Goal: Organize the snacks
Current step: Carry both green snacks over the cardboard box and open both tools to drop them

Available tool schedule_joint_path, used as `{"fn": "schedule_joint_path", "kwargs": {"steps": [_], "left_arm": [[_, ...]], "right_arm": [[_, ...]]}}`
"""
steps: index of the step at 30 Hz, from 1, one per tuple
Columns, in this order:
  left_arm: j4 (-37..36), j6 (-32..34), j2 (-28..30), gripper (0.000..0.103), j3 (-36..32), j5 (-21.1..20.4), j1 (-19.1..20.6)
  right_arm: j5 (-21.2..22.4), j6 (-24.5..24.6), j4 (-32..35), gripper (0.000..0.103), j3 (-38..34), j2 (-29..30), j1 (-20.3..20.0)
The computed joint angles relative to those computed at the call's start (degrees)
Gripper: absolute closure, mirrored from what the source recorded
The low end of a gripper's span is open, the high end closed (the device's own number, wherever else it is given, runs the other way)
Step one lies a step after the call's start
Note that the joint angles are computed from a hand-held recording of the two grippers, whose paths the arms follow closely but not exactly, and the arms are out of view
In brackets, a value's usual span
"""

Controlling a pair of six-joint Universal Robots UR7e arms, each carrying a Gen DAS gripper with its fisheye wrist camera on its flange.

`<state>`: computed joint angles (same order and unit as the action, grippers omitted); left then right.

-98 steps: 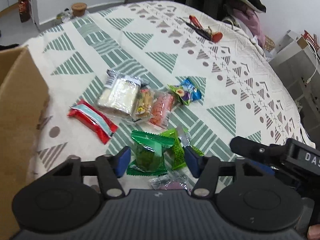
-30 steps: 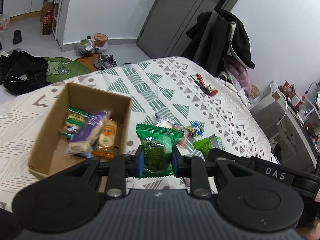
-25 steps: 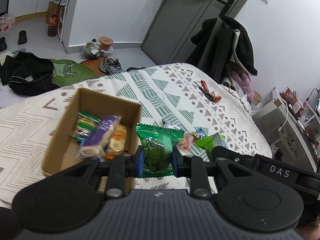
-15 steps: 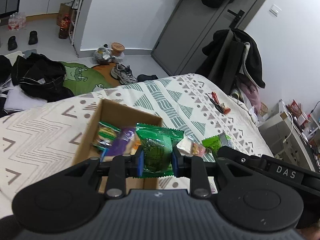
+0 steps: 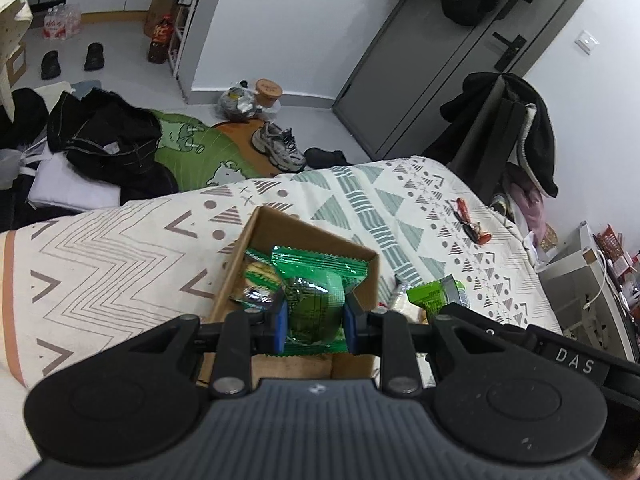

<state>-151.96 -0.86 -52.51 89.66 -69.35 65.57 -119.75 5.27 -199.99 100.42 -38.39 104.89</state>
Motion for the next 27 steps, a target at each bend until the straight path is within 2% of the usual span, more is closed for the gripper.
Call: {"fn": "schedule_joint_path", "kwargs": {"steps": [10,17,21,24,27], "left_arm": [[4.7,-1.2,1.5,0.073,-3.4,-0.3,1.8],[6.1,-1.0,1.9,0.059,-4.1,1.4,1.4],[5.7,-0.7,1.4,0.046,-3.5,2.1,1.0],[6.2,-1.1,0.9,0.037,-3.0,2.7,0.7],[4.7,-0.1,0.2,0.032,-1.4,4.7,-0.1]], "right_arm": [[0.4,2.2,4.1,0.076,-2.1,1.5,-0.5],[0.1,2.9,5.6,0.075,-2.7,1.6,-0.5],[-0.2,2.9,5.4,0.067,-2.5,1.4,-0.6],[-0.8,2.9,3.9,0.057,-1.3,0.8,-0.5],[-1.7,2.9,2.3,0.049,0.1,-0.1,-0.4]]}}
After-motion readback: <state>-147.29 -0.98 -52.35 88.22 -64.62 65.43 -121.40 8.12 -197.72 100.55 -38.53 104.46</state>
